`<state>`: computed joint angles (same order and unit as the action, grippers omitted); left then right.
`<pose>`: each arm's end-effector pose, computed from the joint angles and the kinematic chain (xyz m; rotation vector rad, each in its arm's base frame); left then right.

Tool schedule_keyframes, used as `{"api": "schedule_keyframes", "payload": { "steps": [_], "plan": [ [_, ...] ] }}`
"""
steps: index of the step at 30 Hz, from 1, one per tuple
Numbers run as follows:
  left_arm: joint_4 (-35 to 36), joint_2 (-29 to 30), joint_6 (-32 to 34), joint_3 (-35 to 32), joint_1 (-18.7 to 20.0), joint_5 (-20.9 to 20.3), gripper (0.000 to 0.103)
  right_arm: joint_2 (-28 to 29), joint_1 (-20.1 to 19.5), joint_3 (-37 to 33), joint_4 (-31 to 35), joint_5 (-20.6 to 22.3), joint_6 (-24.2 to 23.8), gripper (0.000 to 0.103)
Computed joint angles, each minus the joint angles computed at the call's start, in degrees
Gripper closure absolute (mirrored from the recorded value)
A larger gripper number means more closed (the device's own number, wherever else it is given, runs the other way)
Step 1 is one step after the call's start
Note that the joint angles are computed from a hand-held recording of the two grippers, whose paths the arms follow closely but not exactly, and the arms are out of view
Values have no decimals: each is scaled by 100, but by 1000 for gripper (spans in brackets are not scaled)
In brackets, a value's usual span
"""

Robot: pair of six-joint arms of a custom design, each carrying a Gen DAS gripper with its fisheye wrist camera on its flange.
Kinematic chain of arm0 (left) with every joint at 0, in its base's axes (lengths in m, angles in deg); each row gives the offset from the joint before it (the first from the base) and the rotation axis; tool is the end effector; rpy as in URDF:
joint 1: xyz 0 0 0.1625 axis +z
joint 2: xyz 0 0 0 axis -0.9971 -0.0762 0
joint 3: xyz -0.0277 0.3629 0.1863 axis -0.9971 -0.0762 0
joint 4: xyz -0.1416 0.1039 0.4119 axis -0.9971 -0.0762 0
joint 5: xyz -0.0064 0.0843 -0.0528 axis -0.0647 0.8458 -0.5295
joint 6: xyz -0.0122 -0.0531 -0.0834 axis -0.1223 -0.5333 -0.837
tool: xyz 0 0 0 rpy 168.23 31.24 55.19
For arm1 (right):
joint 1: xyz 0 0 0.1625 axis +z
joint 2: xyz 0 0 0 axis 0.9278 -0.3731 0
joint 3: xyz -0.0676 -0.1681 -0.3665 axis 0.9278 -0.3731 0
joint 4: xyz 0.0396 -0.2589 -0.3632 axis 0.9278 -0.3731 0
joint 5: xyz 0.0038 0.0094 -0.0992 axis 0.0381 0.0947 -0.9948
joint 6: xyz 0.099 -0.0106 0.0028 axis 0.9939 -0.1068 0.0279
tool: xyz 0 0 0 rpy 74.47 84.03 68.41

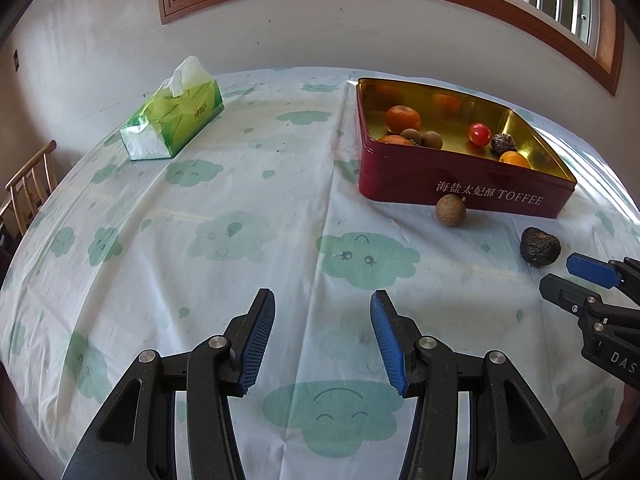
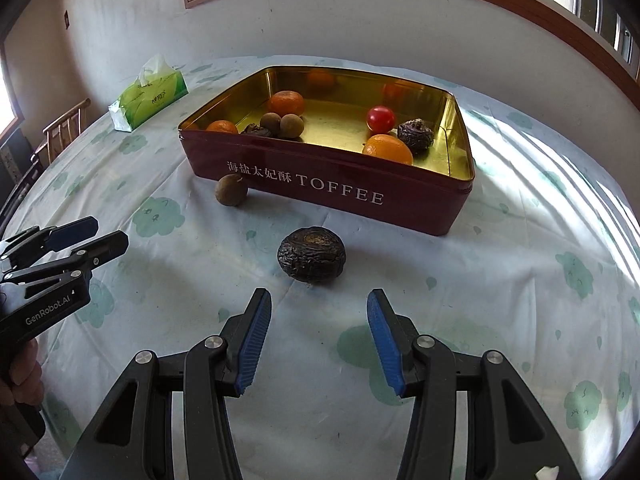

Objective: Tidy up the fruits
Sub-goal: 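Withdraw and grasp the wrinkled dried fruit on the cloth with the right tool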

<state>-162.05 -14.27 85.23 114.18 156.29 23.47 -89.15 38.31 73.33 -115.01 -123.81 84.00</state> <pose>-0.0953 -0.8368 0.2269 0.8202 2.3367 -0.6058 0.2820 -0.7547 0.0546 0.1114 -2.2374 0.7896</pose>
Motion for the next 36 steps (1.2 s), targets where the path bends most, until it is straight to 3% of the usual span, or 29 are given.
{"api": "schedule_keyframes", "payload": {
  "steps": [9,12,14,36],
  "plan": [
    [105,127,-21,-221,75,37,52,370,-71,-606,88,-88,-25,57],
    [134,162,-27,-267,73,24,52,452,-68,-714,5,-111,-206,67],
    [133,176,-26,-272,62,15,52,459,-67,-711,-40,-115,-254,68],
    [437,613,-103,-559,-245,-372,52,-336,-336,408,-868,-483,-120,69]
  ]
}}
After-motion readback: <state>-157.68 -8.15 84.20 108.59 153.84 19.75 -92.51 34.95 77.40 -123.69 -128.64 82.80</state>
